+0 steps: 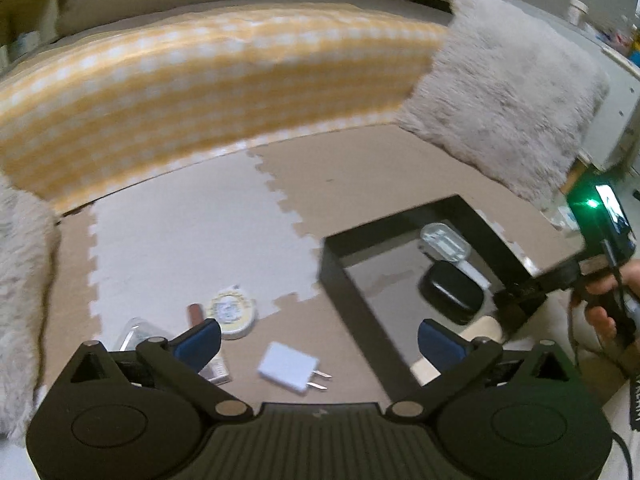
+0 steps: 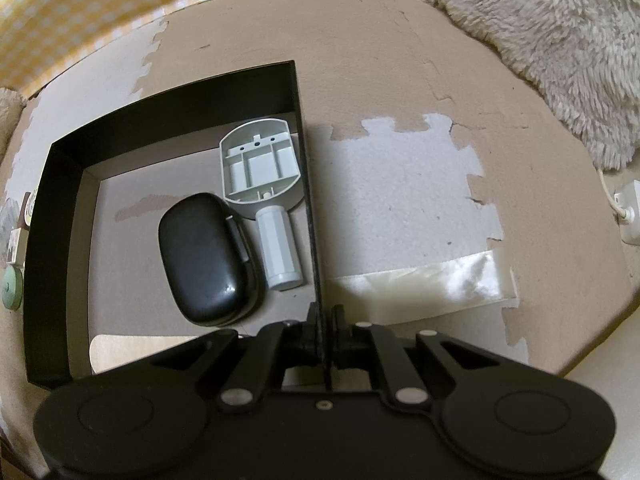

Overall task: Organize rigid objects
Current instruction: 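Move the left gripper to the mint-green tape measure and close on it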

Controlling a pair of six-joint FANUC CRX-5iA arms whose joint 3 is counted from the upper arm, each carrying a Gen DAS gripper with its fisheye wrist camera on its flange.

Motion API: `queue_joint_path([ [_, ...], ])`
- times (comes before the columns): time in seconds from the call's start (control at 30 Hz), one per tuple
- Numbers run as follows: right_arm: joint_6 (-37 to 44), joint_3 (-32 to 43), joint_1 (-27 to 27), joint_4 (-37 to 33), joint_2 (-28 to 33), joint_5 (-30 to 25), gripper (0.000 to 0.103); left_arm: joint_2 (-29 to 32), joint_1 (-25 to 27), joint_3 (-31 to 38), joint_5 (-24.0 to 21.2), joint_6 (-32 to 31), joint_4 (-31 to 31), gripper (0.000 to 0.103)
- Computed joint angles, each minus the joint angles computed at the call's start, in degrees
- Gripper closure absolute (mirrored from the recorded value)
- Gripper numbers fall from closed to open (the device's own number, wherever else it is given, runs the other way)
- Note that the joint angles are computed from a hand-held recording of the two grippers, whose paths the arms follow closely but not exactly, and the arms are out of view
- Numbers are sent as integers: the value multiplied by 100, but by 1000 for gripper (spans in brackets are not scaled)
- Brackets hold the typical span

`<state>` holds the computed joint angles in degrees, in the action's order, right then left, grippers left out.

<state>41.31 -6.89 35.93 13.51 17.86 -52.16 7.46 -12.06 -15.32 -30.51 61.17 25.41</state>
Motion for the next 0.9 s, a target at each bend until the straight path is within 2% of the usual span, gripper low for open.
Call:
queue_joint_path([
  [0.33,-17,0,-26,-41,-12,16,96,-69,405,-186,367,855,-331,0],
  [0.57,-26,-3,-35,-37,-13,13,95,91,696,-170,277,1931,-911,0],
  [0.63,-40,6,-36,-30,-6,2,95,178,757,-180,184,1966,-875,0],
  [0.73,-106,-4,-33,6,-6,-9,95,318,753,-62,4,2145,-1160,0],
  [0.8,-176,-14,-26,53,-1,-28,91,372,730,-67,5,2125,-1225,0],
  [0.9,-185,-2,-8,96,20,-59,87,524,622,168,-184,2728,-1796,0],
])
